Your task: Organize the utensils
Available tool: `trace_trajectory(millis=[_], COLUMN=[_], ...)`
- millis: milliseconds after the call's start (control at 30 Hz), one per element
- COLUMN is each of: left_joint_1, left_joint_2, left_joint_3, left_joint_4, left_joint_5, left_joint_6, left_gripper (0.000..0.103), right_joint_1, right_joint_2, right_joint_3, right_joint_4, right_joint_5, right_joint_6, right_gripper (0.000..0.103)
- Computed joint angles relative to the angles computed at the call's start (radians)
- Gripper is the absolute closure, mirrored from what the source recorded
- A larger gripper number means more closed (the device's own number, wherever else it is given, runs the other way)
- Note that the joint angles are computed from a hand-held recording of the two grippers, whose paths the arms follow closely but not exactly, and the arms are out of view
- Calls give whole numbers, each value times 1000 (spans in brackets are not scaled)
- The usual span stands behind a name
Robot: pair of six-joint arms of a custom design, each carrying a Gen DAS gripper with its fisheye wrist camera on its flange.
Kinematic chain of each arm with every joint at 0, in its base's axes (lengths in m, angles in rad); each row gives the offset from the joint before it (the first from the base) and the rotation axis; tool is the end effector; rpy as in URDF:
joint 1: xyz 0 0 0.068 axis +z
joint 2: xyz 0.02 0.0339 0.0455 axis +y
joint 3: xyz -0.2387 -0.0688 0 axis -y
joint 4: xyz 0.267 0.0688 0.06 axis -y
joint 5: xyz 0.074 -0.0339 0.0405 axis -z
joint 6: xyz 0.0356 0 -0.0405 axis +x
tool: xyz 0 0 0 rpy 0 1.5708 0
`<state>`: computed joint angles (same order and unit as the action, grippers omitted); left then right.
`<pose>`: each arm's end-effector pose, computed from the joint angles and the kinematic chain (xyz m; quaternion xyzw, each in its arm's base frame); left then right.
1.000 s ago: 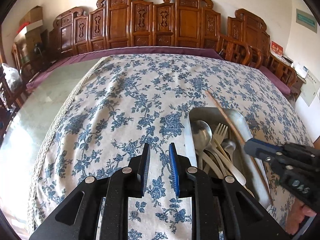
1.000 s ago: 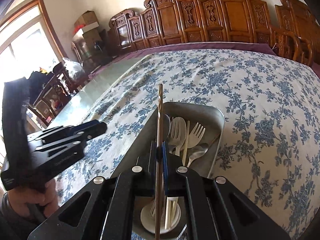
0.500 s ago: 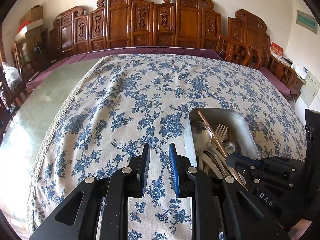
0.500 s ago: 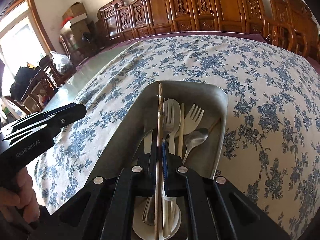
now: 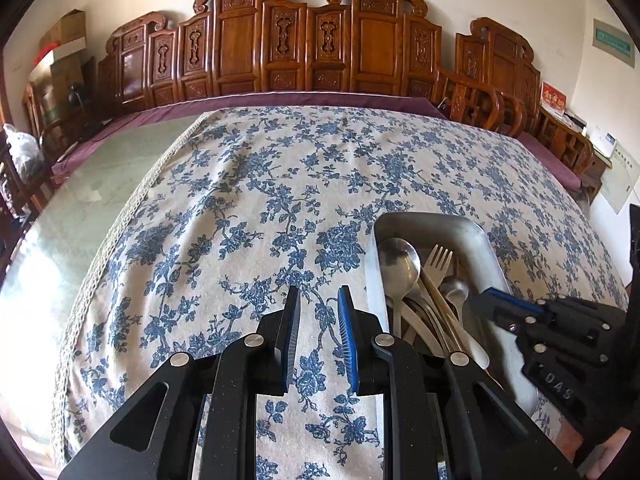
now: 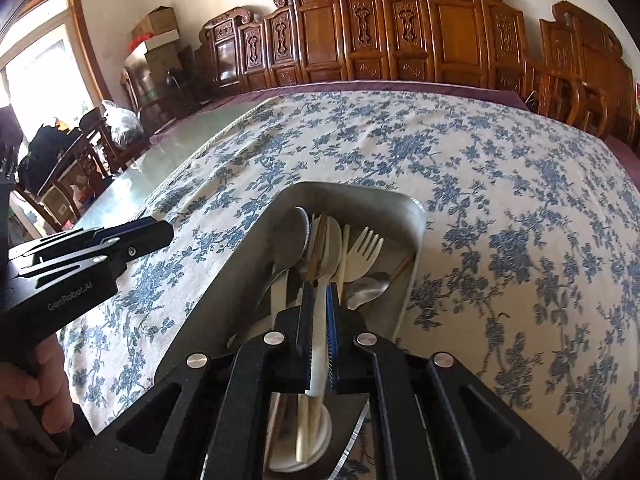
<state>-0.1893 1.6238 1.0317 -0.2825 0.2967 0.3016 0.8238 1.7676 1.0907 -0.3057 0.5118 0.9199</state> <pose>0.3486 -0.0774 0.1697 0.2748 0.8896 -0.1198 0.3446 0.2646 0.2601 0.1397 0.1178 0.9213 0.0588 0.3659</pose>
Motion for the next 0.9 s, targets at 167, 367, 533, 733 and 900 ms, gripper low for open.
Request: trace_trajectory(millis=[167, 367, 533, 733, 900], left_joint_1=[-18, -39, -69, -95, -108], left_joint_2=[-61, -183, -309, -465, -595], left_joint_3=[-49, -145, -228, -291, -329], left_joint_4=[-1, -35, -73, -156, -245], left_joint_5=[-12, 1, -5, -20, -12], left_joint_6=[5, 1, -9, -48, -58], left_gripper=[85, 81, 68, 26, 9], right_joint_1=[45, 133, 229, 362, 470], right_joint_2=[-100, -262, -361, -407, -378], right_joint_3=[-60, -125, -144, -99, -19], right_joint_4=[-63, -222, -372, -648, -897], right_joint_5=[73, 179, 265, 361, 404], right_joint_6=[23, 125, 263, 511, 737], right_gripper=[95, 85, 64, 28, 7])
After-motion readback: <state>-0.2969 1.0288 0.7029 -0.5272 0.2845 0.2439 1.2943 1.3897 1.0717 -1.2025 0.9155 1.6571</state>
